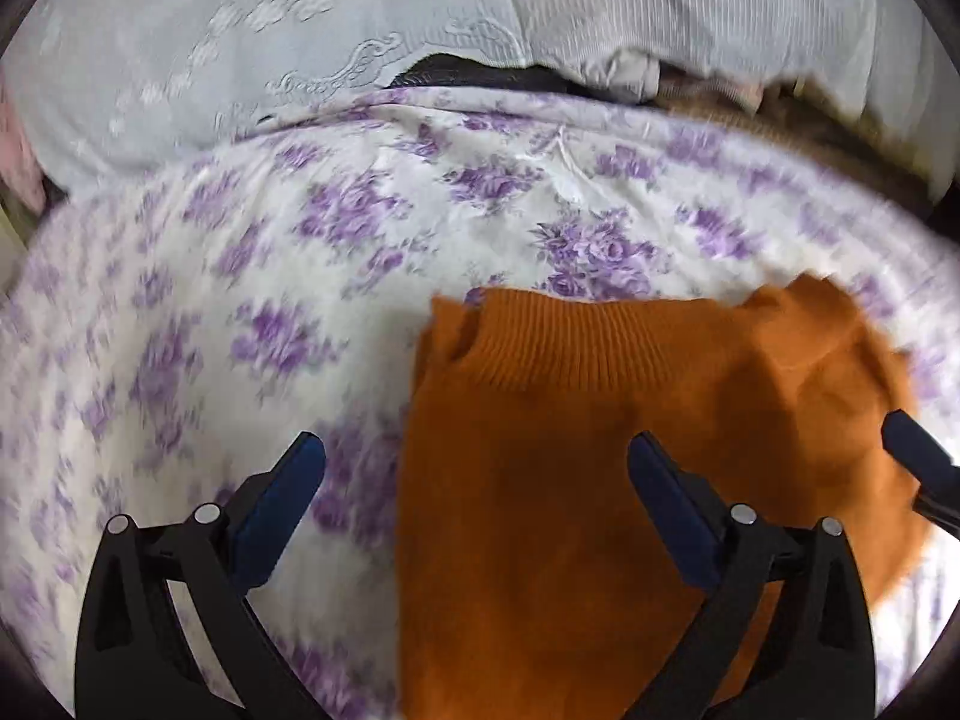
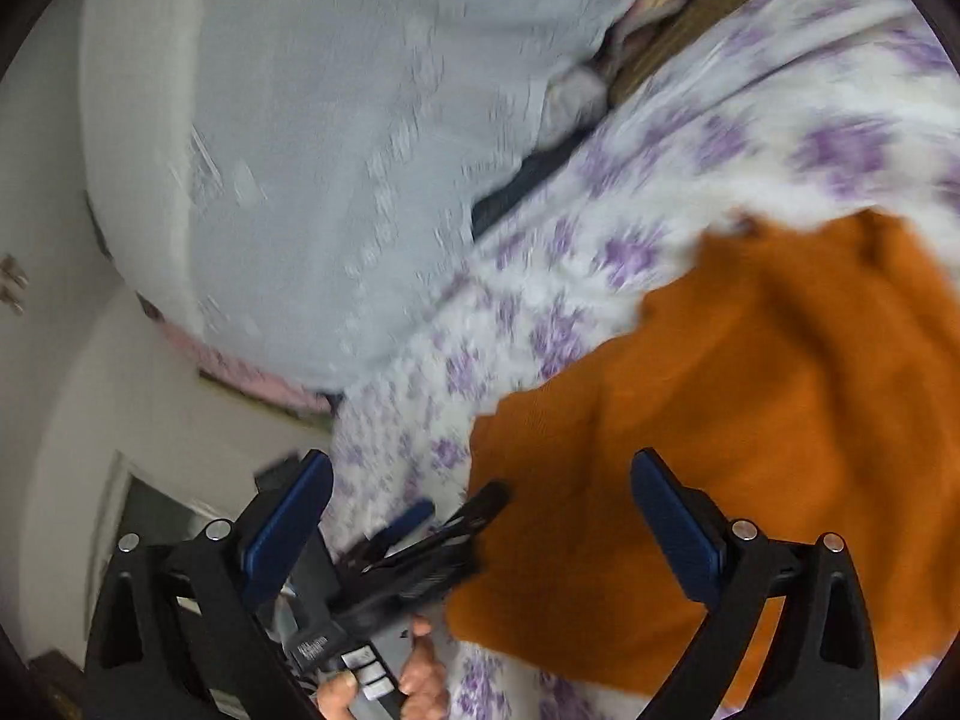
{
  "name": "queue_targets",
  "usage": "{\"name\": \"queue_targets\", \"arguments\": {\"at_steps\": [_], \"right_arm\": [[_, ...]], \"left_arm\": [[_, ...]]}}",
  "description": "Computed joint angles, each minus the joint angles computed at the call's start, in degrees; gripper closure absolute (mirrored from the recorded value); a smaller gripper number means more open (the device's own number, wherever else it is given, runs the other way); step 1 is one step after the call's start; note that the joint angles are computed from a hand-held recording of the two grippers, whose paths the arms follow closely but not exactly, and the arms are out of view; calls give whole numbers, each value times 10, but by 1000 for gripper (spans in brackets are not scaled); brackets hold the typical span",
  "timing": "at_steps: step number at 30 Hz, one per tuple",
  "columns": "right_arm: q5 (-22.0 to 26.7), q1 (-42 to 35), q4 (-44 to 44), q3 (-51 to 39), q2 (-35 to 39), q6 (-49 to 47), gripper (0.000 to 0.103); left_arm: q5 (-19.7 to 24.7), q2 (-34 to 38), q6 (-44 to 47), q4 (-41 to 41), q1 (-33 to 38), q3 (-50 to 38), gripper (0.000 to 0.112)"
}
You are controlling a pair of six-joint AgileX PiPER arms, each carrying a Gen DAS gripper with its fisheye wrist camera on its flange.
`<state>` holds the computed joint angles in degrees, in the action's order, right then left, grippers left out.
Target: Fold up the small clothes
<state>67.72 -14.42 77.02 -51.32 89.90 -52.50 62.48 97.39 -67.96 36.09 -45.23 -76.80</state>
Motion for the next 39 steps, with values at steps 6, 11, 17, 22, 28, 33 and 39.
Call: {"name": "queue_targets", "arguments": {"at_steps": [6, 11, 17, 22, 28, 33, 39], "right_arm": [[-137, 94, -63, -30, 39, 30, 6], [-211, 2, -75, -26, 29, 12, 6], [-70, -115, 12, -5, 49, -26, 4], [-22, -62, -18, 24, 8, -62, 4], [-116, -65, -30, 102, -71, -127, 8], [-187, -104, -43, 170, -184, -153, 3], [-233, -167, -75, 221, -211, -175, 3]], "left_arm": [[-72, 16, -15, -34, 50, 39, 13], [-120, -34, -15, -61, 85, 95, 13], [-88, -83, -78, 7, 41, 125, 14], [-70, -55, -72, 22, 15, 127, 13], [-192, -156, -130, -1, 49, 258, 13], [-208, -229, -164, -20, 12, 312, 14], [-242, -286, -257, -13, -85, 359, 14]]}}
